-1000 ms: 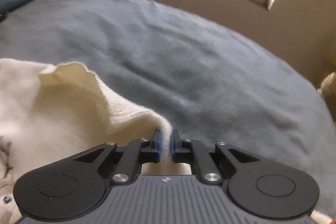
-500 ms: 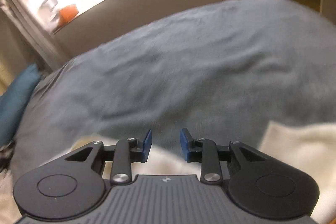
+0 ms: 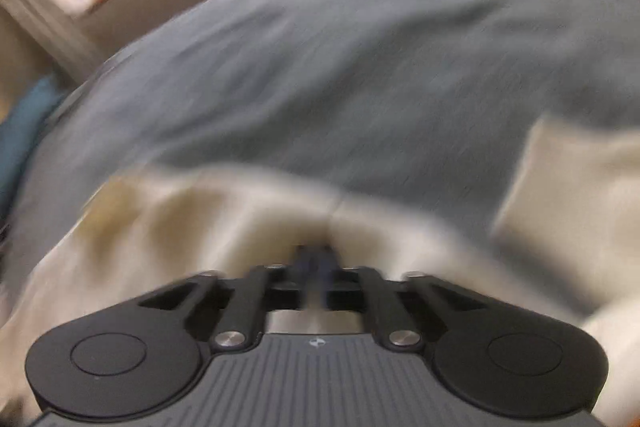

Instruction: Fold clothes

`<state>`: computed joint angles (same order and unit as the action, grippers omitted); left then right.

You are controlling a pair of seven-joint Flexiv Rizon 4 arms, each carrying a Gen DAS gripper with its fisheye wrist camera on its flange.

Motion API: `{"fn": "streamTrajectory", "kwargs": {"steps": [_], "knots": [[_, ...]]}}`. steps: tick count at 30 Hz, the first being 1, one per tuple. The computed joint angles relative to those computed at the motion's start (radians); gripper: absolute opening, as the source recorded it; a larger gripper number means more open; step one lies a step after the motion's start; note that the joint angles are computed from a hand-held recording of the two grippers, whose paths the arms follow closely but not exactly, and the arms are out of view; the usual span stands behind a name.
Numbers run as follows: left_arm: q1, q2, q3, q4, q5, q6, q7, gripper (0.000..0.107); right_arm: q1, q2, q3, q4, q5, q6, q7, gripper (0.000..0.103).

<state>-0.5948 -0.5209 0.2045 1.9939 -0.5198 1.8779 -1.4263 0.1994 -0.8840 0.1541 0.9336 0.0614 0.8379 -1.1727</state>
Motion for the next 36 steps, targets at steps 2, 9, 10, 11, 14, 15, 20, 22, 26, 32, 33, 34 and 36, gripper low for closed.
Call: {"fn": "streamTrajectory", "kwargs": {"steps": [2,9,10,11,14,15,20,22,26,32,33,34,36], "knots": [[-0.018,-0.004,0.018,-0.003,-0.008,-0.004,0.004,0.034,0.001,-0.031,-0.021,-0.037,-0.02,0.035,0.099,0.0],[-0.006,0.003,0.01,-0.003,0.002,-0.016,-0.009,0.034,-0.091,0.194,0.098,0.245,0.061,0.094,-0.079,0.002],[-0.015,0.001,0.019,-0.006,-0.001,-0.021,-0.011,0.034,-0.112,0.232,0.127,0.291,0.101,0.076,-0.121,0.002],[-0.025,0.0,0.029,-0.009,-0.004,-0.026,-0.014,0.034,-0.127,0.269,0.148,0.337,0.14,0.058,-0.161,0.002],[-0.062,-0.005,0.074,-0.024,-0.014,-0.059,-0.023,0.035,-0.125,0.336,0.138,0.433,0.183,0.015,-0.211,0.002],[-0.075,-0.007,0.091,-0.03,-0.013,-0.072,-0.03,0.036,-0.11,0.346,0.115,0.456,0.175,0.009,-0.208,0.002],[-0.147,0.001,0.191,-0.052,0.018,-0.16,-0.082,0.039,-0.106,0.354,0.064,0.519,0.218,0.125,-0.137,0.0],[-0.187,0.011,0.239,-0.05,0.035,-0.184,-0.115,0.044,-0.125,0.376,0.084,0.536,0.268,0.161,-0.129,0.0],[-0.218,0.056,0.256,-0.029,0.083,-0.211,-0.158,0.052,-0.188,0.428,0.192,0.543,0.399,0.036,-0.301,0.002],[-0.175,0.125,0.159,-0.003,0.154,-0.276,-0.179,0.054,-0.15,0.467,0.145,0.63,0.49,0.01,-0.305,0.001],[-0.176,0.135,0.154,0.0,0.165,-0.293,-0.189,0.055,-0.144,0.481,0.124,0.662,0.503,0.045,-0.264,0.0],[-0.177,0.146,0.152,0.004,0.177,-0.312,-0.2,0.055,-0.148,0.499,0.114,0.691,0.531,0.081,-0.232,0.001],[-0.176,0.167,0.147,0.013,0.204,-0.338,-0.219,0.056,-0.142,0.549,0.094,0.761,0.548,0.166,-0.186,0.002]]}}
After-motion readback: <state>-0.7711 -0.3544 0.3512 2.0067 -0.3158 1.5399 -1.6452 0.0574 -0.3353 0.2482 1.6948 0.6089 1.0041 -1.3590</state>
